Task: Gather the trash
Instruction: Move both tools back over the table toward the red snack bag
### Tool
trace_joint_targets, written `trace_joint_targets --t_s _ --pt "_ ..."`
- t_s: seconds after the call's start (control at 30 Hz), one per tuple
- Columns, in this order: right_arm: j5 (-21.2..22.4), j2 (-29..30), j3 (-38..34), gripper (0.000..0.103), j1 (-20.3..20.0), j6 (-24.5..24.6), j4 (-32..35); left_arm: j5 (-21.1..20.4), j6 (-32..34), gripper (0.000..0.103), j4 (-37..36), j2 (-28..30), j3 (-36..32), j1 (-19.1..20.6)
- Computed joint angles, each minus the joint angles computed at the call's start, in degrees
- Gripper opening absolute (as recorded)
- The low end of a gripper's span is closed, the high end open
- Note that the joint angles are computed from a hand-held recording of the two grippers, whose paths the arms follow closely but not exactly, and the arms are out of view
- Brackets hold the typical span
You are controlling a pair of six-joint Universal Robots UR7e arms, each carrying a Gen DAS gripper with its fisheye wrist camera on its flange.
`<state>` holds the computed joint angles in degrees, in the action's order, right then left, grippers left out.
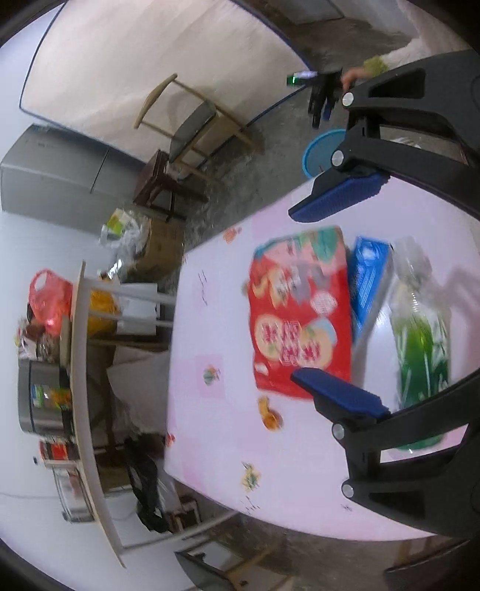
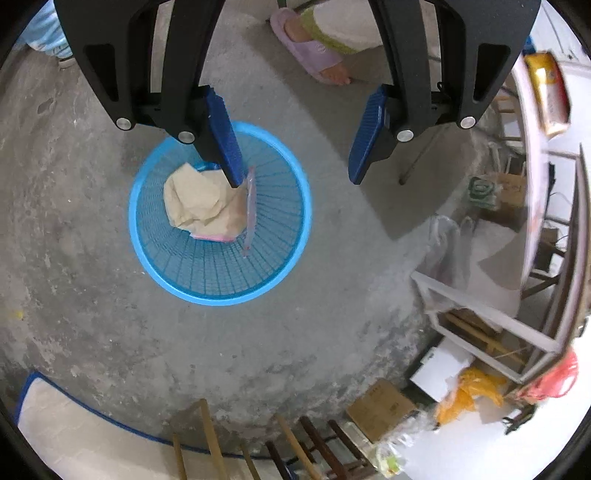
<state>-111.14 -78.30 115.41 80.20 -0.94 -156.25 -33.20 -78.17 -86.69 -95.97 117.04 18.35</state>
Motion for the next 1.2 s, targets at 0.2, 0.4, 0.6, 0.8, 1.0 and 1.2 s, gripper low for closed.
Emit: trace_joint_targets --t_s 0.2,0.4,0.6,0.8,1.0,1.2 --pt "2.86 -7.40 4.28 0.076 7.68 -1.37 1.76 -0.33 -10.72 0.081 11.57 -5.25 0.85 -2.34" --pt "7.36 -7.29 4.14 0.082 19.13 -5.91 3.34 -2.23 -23.66 0.082 24.76 -9.58 1.06 -6.54" --pt "14.47 -2.56 1.38 0.082 28.40 -10.99 8.78 -8.12 -38.31 0.083 40.89 -12.26 1.69 -13.27" --pt "22.40 2.93 -0.64 0.082 32.51 -11.83 15.45 -13.62 -42.55 0.083 38.09 -18.43 7.47 -18.01" --pt "25.51 9.95 -5.56 0.082 36.61 -13.10 23.83 -17.10 -40.51 0.083 27.61 -23.20 15.67 -19.86" --pt "20.51 16.17 -9.31 0.082 40.08 -10.01 27.59 -17.63 -38.92 0.083 20.02 -25.39 20.95 -19.75"
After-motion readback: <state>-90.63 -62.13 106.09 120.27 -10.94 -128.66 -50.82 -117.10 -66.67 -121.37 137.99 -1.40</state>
